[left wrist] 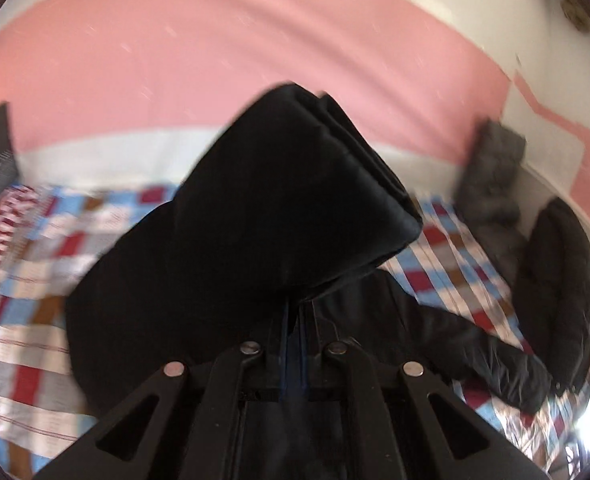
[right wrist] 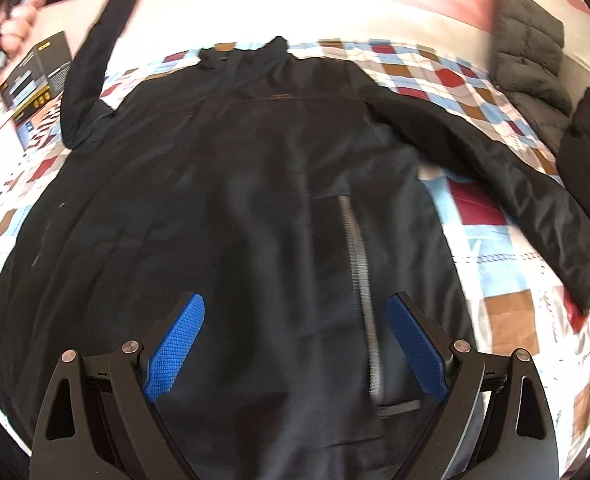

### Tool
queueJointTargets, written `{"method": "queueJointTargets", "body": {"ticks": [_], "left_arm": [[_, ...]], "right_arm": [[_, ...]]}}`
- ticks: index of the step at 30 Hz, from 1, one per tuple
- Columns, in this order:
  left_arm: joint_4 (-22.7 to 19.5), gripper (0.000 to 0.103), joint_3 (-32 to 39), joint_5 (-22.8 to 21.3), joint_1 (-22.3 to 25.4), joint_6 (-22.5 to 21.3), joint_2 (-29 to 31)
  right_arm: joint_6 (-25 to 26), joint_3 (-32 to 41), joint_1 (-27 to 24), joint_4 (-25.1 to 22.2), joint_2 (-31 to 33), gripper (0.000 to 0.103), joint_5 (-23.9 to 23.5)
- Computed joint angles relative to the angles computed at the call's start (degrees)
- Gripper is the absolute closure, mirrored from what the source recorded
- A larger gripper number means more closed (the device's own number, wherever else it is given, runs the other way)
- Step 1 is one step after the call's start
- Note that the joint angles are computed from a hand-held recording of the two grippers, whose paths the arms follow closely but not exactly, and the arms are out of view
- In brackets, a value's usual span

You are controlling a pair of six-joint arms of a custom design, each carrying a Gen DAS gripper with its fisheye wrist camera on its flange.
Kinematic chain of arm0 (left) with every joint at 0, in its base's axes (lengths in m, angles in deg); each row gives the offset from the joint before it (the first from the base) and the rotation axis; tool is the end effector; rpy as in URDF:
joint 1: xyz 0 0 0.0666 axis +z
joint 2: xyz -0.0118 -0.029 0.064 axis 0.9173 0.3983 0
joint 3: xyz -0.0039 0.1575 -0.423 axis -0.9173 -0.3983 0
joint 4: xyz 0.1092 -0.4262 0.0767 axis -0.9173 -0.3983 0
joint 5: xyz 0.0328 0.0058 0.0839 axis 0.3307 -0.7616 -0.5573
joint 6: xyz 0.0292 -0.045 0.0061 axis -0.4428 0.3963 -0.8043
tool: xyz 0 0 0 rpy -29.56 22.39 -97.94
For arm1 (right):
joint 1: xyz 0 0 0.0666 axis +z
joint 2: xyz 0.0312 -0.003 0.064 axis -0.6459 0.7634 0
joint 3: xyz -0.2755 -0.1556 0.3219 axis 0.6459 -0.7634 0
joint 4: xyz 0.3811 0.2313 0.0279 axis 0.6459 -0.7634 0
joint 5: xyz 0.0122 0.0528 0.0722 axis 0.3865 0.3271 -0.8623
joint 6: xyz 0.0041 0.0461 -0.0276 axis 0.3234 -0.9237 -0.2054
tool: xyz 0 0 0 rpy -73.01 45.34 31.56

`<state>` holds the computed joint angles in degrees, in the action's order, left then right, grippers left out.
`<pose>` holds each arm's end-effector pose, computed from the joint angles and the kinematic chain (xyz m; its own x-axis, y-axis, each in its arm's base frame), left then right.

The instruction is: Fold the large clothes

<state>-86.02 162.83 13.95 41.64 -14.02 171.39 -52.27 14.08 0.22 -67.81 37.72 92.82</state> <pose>0.5712 -0.2651 0.5135 -0.6560 0.0040 -0.7548 0.2461 0.9465 -0.2089 0.3444 0.2721 0.3317 -0.7804 0.0427 -0.6238 0.0719 0.9972 -0.0217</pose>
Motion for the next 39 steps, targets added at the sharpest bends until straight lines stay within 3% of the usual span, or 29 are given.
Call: {"method": "queueJointTargets", "body": {"ticks": [5, 10, 12, 14, 19, 22, 27, 32, 33, 34, 35, 37, 39], "left_arm": [[-0.76, 0.097, 0.77, 4.81, -2.64, 2.0, 6.71], [-4.29, 0.091, 2.84, 10.78, -4.23, 4.71, 12.64], [-2.7, 0.069, 1.17, 14.67, -4.15, 5.05, 12.41], [-0.54, 0.056, -0.49, 17.57, -3.98, 5.39, 11.05], [3.63, 0.053, -4.3, 21.91, -2.26, 3.59, 5.46], [5.19, 0.053, -7.03, 20.33, 1.02, 1.5, 1.92], [2.42, 0.056, -7.65, 8.26, 7.7, -0.52, 0.2], [0.24, 0.061, -8.14, 2.55, 13.3, 0.63, 1.38], [0.15, 0.062, -8.47, 2.26, 13.82, 0.84, 1.74], [0.04, 0.062, -8.46, 2.02, 14.23, 1.05, 2.41], [-0.21, 0.062, -8.22, 2.03, 14.43, 1.39, 3.24], [0.21, 0.062, -8.64, 2.55, 14.55, 1.73, 4.33], [0.57, 0.062, -8.52, 3.39, 14.46, 2.22, 5.76]], "right_arm": [[0.1, -1.46, -2.26, 0.2, -1.23, 0.01, 0.34], [0.26, -1.8, -4.16, 0.54, -1.08, 0.01, 0.04], [0.49, -1.55, -4.96, 1.02, -0.77, 0.01, -0.49], [1.15, -1.16, -5.62, 1.56, -0.52, 0.01, -0.78], [2.61, 0.45, -7.87, 4.3, 0.14, 0.01, -2.89], [3.77, 2.47, -9.32, 6.65, 1.36, 0.01, -5.12], [7.63, 8.4, -11.26, 10.82, 5.83, 0.011, -8.44], [10.89, 18.12, -13.99, 13.2, 14.95, 0.013, -12.56], [10.25, 20.21, -14.83, 12.85, 17.12, 0.017, -14.36], [9.52, 21.83, -15.54, 12.16, 18.83, 0.028, -15.9], [7.98, 24.3, -16.6, 10.45, 21.44, 0.054, -18.03], [4.93, 26.63, -18.14, 8.35, 24.6, 0.095, -21.47], [3.02, 24.88, -18.46, 9.83, 24.73, 0.095, -21.99]]}}
